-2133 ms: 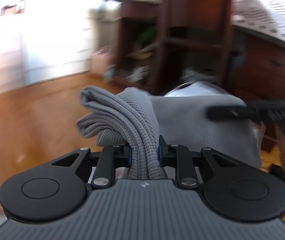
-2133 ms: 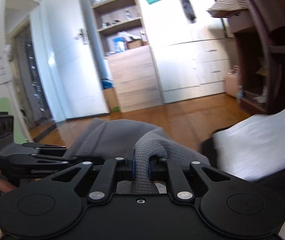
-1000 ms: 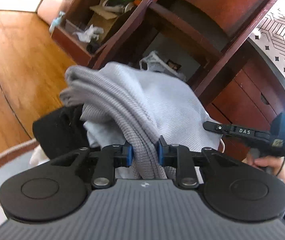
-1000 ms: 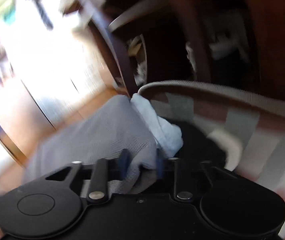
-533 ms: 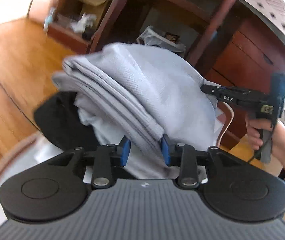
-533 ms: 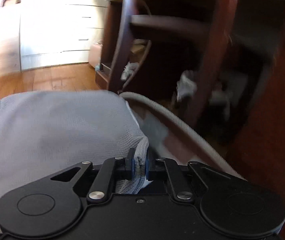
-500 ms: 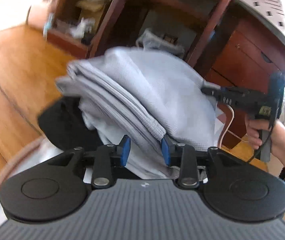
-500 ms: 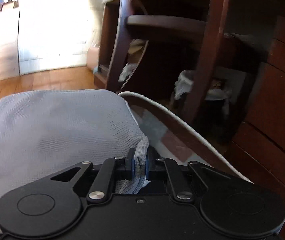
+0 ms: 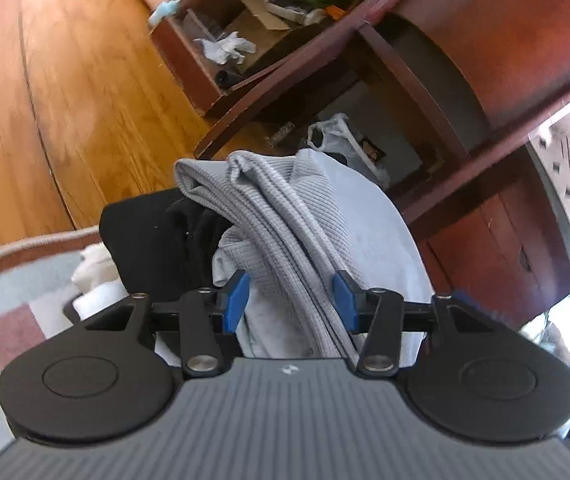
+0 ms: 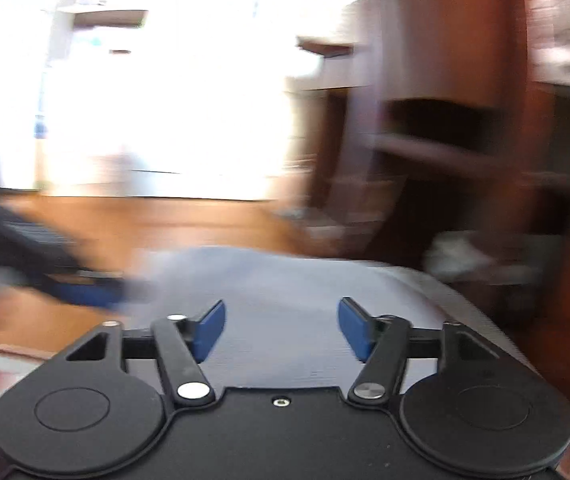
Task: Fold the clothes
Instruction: 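Lower the folded shirt onto the clothes stack and open both grippers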
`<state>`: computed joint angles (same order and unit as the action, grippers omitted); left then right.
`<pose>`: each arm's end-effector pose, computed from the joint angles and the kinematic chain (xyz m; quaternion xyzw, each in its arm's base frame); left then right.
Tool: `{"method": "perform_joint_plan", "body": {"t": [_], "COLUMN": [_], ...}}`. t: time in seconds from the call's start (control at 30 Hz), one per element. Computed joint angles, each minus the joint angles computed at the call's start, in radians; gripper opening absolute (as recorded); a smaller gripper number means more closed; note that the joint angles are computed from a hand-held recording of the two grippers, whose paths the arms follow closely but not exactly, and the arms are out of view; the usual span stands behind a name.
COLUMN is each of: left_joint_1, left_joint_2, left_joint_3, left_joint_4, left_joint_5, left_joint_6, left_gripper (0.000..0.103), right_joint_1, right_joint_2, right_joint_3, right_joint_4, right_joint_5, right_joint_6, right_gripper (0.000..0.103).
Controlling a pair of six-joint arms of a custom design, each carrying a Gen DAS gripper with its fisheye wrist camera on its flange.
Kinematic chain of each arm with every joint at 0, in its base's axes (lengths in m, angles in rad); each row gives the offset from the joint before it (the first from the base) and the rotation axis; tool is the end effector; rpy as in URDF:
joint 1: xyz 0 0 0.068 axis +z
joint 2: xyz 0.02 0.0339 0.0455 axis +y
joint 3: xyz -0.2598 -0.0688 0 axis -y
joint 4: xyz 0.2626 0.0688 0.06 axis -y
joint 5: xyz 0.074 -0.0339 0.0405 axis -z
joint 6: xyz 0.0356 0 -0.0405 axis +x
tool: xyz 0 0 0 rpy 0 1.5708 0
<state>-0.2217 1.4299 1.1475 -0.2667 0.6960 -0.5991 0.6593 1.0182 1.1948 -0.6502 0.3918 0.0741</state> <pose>0.3255 -0.0968 0.3023 0.0099 0.8368 -0.4562 0.3028 0.1875 0.1281 0.3911 -0.1442 0.8306 0.0284 0.5371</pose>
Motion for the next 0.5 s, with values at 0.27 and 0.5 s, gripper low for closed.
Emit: {"method": "perform_joint_plan", "body": {"t": [0.27, 0.5], "left_joint_1": [-0.029, -0.207], "left_joint_2": [0.101, -0.035], "left_joint_3": [0.091, 0.066], "left_joint_4": [0.037, -0.103], "left_joint_5": [-0.1, -0.597], "left_joint_6": [0.139, 0.279], "left_gripper": [0.018, 0.044], "right_joint_1": [0.006, -0.089], "right_joint_2": [0.092, 0.033], "right_joint_3": [-0.121, -0.214], "right_joint_4": [0.141, 0.225], "right_joint_5": [-0.12, -0.256], "right_joint_6": [-0.027, 0.036], "right_gripper": [0.05, 0.037]}}
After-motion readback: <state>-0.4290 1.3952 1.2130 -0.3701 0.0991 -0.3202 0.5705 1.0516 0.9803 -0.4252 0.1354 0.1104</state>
